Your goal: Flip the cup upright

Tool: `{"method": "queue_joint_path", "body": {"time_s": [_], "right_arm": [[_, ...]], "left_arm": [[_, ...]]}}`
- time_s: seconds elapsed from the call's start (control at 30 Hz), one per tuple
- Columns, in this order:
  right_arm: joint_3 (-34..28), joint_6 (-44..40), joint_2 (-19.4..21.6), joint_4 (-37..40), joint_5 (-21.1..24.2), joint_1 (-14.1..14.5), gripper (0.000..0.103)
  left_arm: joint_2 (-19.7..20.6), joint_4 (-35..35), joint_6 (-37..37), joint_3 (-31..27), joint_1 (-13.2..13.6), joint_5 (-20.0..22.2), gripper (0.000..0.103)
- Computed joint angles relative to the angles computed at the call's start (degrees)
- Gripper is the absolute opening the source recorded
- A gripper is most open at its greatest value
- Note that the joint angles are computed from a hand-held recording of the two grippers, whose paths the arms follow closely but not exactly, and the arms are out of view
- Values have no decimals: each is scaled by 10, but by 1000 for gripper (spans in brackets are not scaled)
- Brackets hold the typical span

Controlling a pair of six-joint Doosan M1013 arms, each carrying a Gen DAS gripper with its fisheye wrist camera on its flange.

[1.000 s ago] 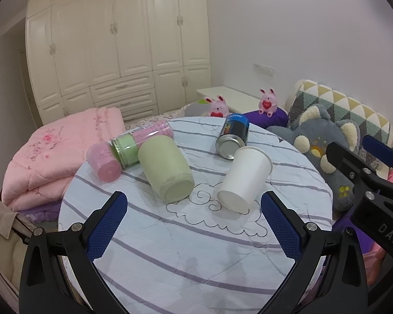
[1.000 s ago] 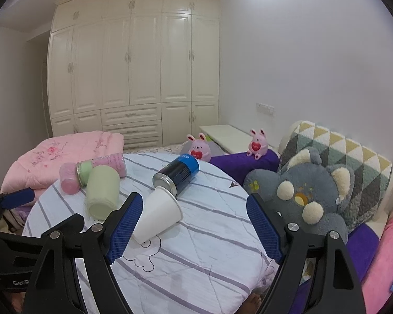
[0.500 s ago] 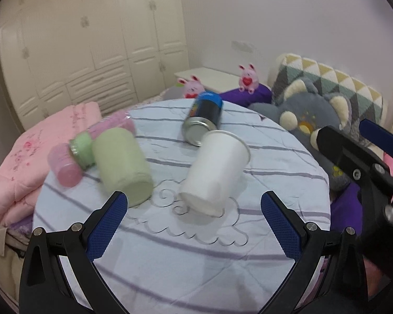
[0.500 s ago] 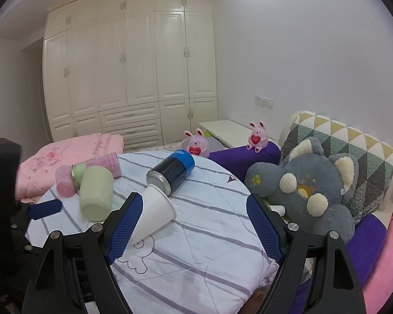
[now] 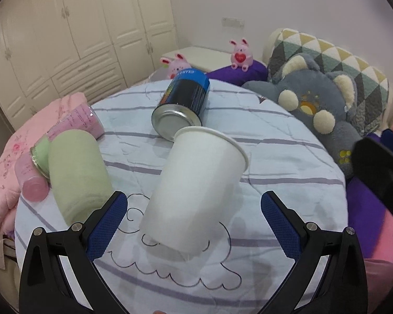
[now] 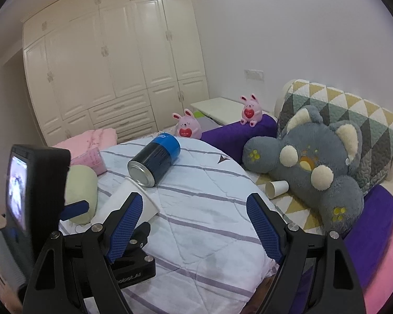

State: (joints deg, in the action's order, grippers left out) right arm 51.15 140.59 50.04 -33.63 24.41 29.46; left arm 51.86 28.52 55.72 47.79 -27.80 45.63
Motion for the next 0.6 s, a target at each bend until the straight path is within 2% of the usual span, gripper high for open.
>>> {"method": "queue_joint_path", "body": {"time_s": [0.03,0.1,0.17,0.23,0.33,0.6], "right_arm": [[-2,-1,1,3,3,0,83],[-5,-12,3,20,7,-2,83],[-10,-18,6,29,11,-3,83],[-15,-25,8,40,17,-3,83],[-22,-33,11,49,23,-3,83],[-44,-67,22,77,48,1,83]], "left_arm": [[4,-9,6,-7,2,6,103],[12,-28,17,-20,4,20,95],[17,-49,30,-29,7,33,74],[18,-51,26,-31,8,39,72],[6,-67,15,-10,12,18,66],[-28,-84,7,47,15,-18,65]]}}
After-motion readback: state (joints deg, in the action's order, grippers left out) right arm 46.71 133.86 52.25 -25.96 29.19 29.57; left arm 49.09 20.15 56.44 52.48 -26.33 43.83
